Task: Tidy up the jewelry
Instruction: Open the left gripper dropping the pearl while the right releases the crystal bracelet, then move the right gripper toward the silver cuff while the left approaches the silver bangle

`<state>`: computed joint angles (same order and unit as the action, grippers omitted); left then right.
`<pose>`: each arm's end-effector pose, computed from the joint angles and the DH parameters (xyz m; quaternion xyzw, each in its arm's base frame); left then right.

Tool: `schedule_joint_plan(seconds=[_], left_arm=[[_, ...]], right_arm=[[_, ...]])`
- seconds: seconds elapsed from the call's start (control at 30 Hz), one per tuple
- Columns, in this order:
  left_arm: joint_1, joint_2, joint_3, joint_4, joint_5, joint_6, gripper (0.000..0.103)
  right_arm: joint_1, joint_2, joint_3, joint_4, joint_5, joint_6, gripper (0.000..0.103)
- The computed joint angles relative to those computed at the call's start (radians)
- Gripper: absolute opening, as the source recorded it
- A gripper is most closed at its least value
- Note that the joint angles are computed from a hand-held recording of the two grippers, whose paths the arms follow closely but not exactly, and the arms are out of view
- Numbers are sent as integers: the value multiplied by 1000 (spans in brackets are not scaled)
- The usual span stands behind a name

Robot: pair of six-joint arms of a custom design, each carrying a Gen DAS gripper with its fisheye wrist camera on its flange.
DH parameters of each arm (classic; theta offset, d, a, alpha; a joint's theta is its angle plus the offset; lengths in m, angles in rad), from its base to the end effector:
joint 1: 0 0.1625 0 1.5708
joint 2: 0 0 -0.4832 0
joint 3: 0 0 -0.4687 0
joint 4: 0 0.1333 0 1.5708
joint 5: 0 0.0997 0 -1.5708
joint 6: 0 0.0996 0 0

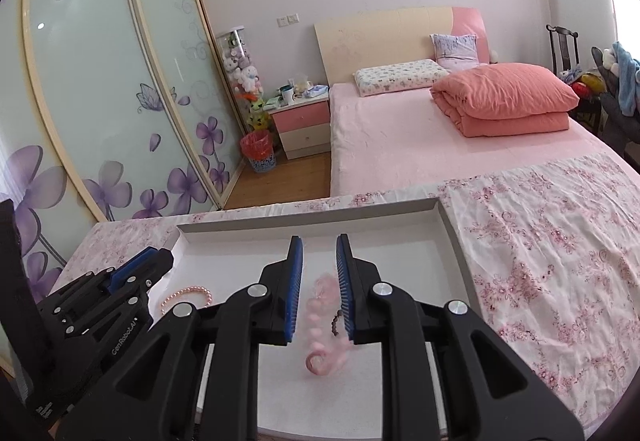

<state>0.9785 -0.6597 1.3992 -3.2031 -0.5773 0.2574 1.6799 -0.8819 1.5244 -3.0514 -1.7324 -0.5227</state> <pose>-0.2852 -0.8121 0.1863 0.1394 0.8073 -0.4459 0.3606 0.2061 -0.8045 0.2630 0.2516 -0.8756 0.3818 0.1554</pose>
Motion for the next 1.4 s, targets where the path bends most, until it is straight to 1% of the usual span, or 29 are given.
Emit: schedule_joint_plan(seconds=[0.07, 0.13, 0.3, 0.4, 0.6, 0.63, 0.73, 0.83, 0.97, 1.07, 1.13, 1.2, 1.27, 1.33, 1.4], left_arm=[[3, 2, -1, -4, 1, 2, 27], [5, 3, -3, -11, 2, 6, 30], [6, -15, 7, 7, -4, -28, 30], [0, -32, 28, -7, 20, -30, 31], [-28, -93, 125, -70, 86, -16, 39], [-33, -107, 148, -76, 96, -18, 41], [-55, -155, 239, -121, 130, -11, 52], [-74, -198, 324, -148, 155, -5, 62], [-92, -249, 417, -138, 177, -33, 71], [-95, -286, 470, -63, 183, -111, 73], [-95, -304, 490, -15, 184, -163, 73], [-96, -311, 499, 1, 181, -186, 73], [-98, -316, 507, 5, 178, -195, 73], [-100, -319, 512, 4, 176, -193, 76], [-101, -321, 516, 10, 176, -196, 76]], right_arm=[[-2, -4, 1, -7, 0, 4, 20], [-3, -6, 5, -13, -4, 13, 20], [-3, -12, 11, -13, -14, 26, 20], [-4, -32, 34, -24, -13, 22, 20], [-8, -81, 82, -33, -18, 14, 20], [-11, -97, 99, -33, -19, 11, 20], [-16, -127, 136, -41, -39, -15, 21], [-25, -156, 176, -45, -74, -46, 29], [-39, -183, 222, -36, -145, -68, 32], [-50, -188, 232, -5, -186, -61, 48], [-53, -180, 227, 18, -212, -49, 52], [-55, -172, 223, 40, -230, -47, 64], [-53, -157, 222, 37, -256, -60, 68], [-51, -140, 215, 29, -281, -72, 70], [-52, -128, 206, 28, -297, -66, 71]])
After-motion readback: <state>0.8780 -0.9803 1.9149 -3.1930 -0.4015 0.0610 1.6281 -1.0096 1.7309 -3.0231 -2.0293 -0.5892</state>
